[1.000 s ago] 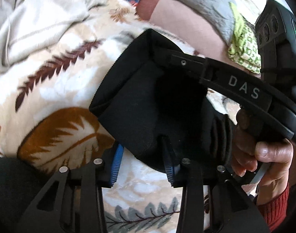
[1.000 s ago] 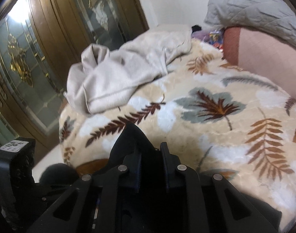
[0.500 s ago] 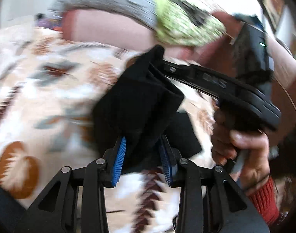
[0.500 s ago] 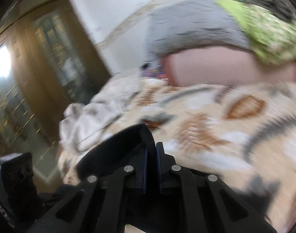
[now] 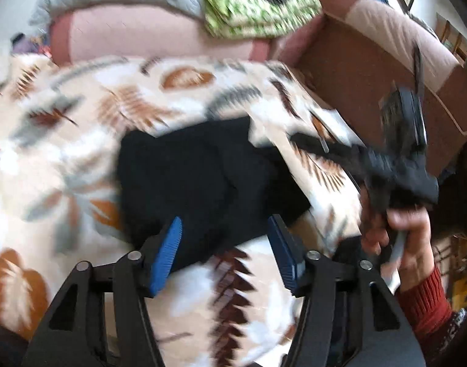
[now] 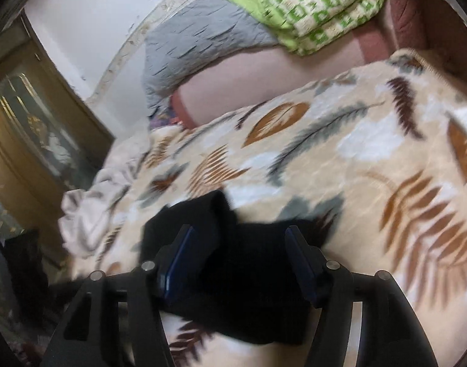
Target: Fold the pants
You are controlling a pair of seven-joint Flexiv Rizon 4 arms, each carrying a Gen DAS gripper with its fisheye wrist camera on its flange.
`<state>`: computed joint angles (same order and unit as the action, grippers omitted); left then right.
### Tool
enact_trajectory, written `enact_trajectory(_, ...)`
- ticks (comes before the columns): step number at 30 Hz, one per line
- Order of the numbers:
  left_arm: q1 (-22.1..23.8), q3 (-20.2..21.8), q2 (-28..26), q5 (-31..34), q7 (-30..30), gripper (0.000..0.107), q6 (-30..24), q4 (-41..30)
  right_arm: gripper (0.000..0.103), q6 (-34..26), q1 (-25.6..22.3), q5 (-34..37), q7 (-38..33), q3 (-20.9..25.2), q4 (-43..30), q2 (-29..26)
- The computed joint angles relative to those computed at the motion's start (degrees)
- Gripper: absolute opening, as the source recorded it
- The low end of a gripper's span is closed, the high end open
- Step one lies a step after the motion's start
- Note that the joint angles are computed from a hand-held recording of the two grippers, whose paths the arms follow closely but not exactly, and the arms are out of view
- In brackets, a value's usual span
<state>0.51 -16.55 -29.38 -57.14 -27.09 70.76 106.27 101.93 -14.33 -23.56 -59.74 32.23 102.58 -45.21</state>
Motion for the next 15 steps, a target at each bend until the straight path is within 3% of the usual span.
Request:
enact_trajectory(3, -0.6, 2.4, -3.1, 3.7, -4.3, 0.062, 1.6, -4.0, 0.068, -3.0, -1.6, -1.1, -0.6, 4.1, -1.0, -2.4)
enact_trajectory(6, -0.9, 4.3, -6.5, 9.0, -10.2, 0.062, 1.5, -7.2, 0.072, -7.1, 1.7, 1.0, -0.6, 2.0, -2.6, -2.6)
enact_trajectory(10, -0.5, 5.0, -8.5, 14.0, -16.0, 0.062, 1.0, -8.3, 0.072, -8.3, 4.2, 4.4, -1.4, 1.4, -6.1, -4.8)
enact_trajectory(11, 0.0, 4.5, -8.8, 14.4, -17.1, 0.062, 0.7, -8.4, 0.052, -9.1, 3.2, 4.3, -3.2, 3.6, -7.0, -5.9)
enact_trajectory(12, 0.7, 3.8, -8.9, 14.8, -17.7, 0.062, 0.8, -8.3, 0.02, -10.7, 3.3, 5.5, -6.5, 5.1, -8.1, -6.4)
enact_trajectory(15, 2.4, 2.3, -8.4, 15.8, -19.4, 0.062, 2.0, -7.9, 0.009, -10.1, 4.9, 4.0, -8.3, 2.8, -5.8, -3.3)
